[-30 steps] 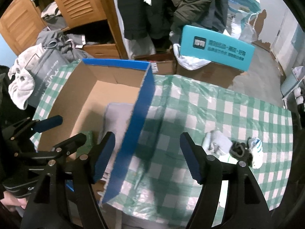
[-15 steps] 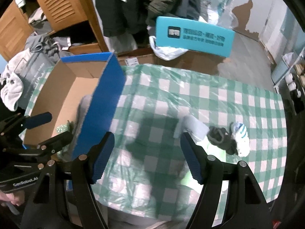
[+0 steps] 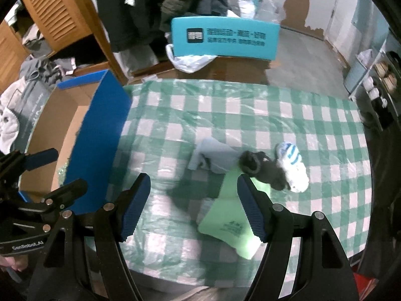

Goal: Organize soft objects
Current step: 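Move both tools back over the table toward the remaining socks, then grasp the grey sock with the left tool while the right tool grasps the blue-white striped sock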

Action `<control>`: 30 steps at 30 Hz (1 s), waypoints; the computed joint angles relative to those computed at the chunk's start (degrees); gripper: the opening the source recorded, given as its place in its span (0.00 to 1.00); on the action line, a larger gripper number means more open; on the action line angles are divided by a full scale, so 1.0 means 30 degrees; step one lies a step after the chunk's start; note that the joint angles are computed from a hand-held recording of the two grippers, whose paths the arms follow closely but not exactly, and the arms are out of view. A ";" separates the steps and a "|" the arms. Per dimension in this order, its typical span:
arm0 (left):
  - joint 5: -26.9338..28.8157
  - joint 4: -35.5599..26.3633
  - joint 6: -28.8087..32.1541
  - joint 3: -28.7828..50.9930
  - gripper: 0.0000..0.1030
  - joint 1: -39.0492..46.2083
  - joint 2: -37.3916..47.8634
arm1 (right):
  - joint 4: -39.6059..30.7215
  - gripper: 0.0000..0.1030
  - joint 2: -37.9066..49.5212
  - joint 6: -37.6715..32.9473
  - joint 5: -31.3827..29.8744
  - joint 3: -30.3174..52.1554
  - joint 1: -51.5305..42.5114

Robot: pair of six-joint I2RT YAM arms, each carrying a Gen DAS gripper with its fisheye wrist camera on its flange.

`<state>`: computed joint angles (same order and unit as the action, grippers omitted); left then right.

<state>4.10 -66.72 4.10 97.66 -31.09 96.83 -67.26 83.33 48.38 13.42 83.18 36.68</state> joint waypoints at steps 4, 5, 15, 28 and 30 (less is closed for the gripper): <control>-0.0052 -0.0069 -0.0329 0.0361 0.76 -0.0669 0.0572 | 0.0104 0.69 -0.1120 -0.0011 -0.0088 -0.1231 -0.0652; -0.0078 -0.0048 -0.0378 0.0355 0.76 -0.0781 0.0620 | 0.0118 0.69 -0.1410 -0.0042 -0.0118 -0.1571 -0.0875; -0.0678 0.0148 -0.0690 0.0665 0.76 -0.1897 0.1661 | 0.0292 0.69 -0.3502 -0.0882 -0.0673 -0.4031 -0.3312; -0.0106 0.0391 -0.1786 0.2077 0.76 -0.2697 0.3815 | 0.1056 0.69 -0.4785 -0.3556 -0.2145 -0.6101 -0.7839; -0.0061 0.0438 -0.1922 0.2367 0.76 -0.2859 0.4217 | 0.1199 0.69 -0.4694 -0.3994 -0.2173 -0.6329 -0.8304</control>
<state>3.92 -65.41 -1.67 104.76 -39.67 109.48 -63.66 69.25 36.39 6.90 64.19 11.76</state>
